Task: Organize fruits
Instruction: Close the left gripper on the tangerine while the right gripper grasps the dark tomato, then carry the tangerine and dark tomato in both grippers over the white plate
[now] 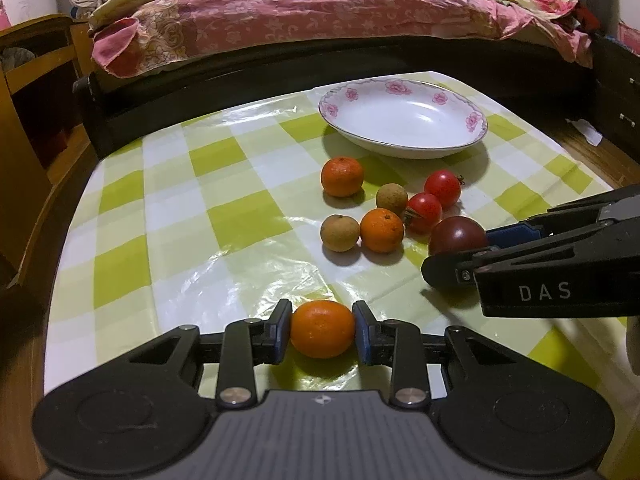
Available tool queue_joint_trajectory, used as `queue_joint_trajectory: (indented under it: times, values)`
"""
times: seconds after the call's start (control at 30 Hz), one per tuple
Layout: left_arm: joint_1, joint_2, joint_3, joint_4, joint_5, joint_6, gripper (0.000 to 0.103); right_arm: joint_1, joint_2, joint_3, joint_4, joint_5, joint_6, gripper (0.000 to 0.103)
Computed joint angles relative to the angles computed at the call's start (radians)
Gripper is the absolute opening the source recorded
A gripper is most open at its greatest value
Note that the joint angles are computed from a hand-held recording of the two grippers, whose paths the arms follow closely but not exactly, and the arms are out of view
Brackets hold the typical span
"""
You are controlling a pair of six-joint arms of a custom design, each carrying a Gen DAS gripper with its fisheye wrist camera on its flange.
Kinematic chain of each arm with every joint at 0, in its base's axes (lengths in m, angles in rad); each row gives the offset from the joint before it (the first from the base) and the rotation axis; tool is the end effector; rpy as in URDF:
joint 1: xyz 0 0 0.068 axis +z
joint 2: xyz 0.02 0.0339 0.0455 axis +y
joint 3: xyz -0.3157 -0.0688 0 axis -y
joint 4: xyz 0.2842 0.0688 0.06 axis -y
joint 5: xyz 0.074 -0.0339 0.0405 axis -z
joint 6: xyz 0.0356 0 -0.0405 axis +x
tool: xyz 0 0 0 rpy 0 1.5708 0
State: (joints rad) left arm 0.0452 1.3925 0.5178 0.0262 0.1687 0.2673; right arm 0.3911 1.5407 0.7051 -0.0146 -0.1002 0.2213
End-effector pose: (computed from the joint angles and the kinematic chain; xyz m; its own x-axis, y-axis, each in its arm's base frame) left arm 0.2644 0.0060 0.1627 -0.7054 0.2287 -0.6709 0.2620 0.9636 0.0531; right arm 0.2925 0.1244 0.1763 -0.7744 -0.0831 -0.6272 -0.2771 0.9357 0.2182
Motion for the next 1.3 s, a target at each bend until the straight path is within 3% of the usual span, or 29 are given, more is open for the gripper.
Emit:
queue_joint_trajectory:
  times: [0.1,0.2,0.4,0.53,0.67,0.87,1.3]
  values:
    - [0.004,-0.008,-0.012,0.011,0.002,0.006,0.04,0.003,-0.006,-0.005,-0.002,0.005,-0.012,0.036]
    - [0.002,-0.018,-0.035,0.042,-0.017,0.009,0.048,0.002,-0.005,-0.002,-0.008,0.002,-0.019,0.036]
    - [0.004,-0.039,-0.049,0.035,-0.028,-0.012,0.049,-0.005,-0.006,-0.005,-0.009,-0.009,-0.011,0.036]
    - [-0.016,-0.04,-0.039,0.02,-0.043,-0.008,0.039,-0.004,-0.007,-0.001,-0.017,-0.009,-0.006,0.036]
    - [-0.044,-0.036,-0.01,-0.029,-0.081,-0.011,0.039,0.001,-0.008,0.009,-0.033,-0.002,-0.011,0.036]
    - [-0.045,-0.031,0.022,-0.044,-0.026,-0.024,0.039,-0.022,-0.04,0.006,-0.065,-0.005,0.002,0.035]
    - [-0.122,0.161,0.272,-0.018,0.036,-0.097,0.039,-0.123,-0.027,0.094,-0.056,-0.004,0.001,0.035]
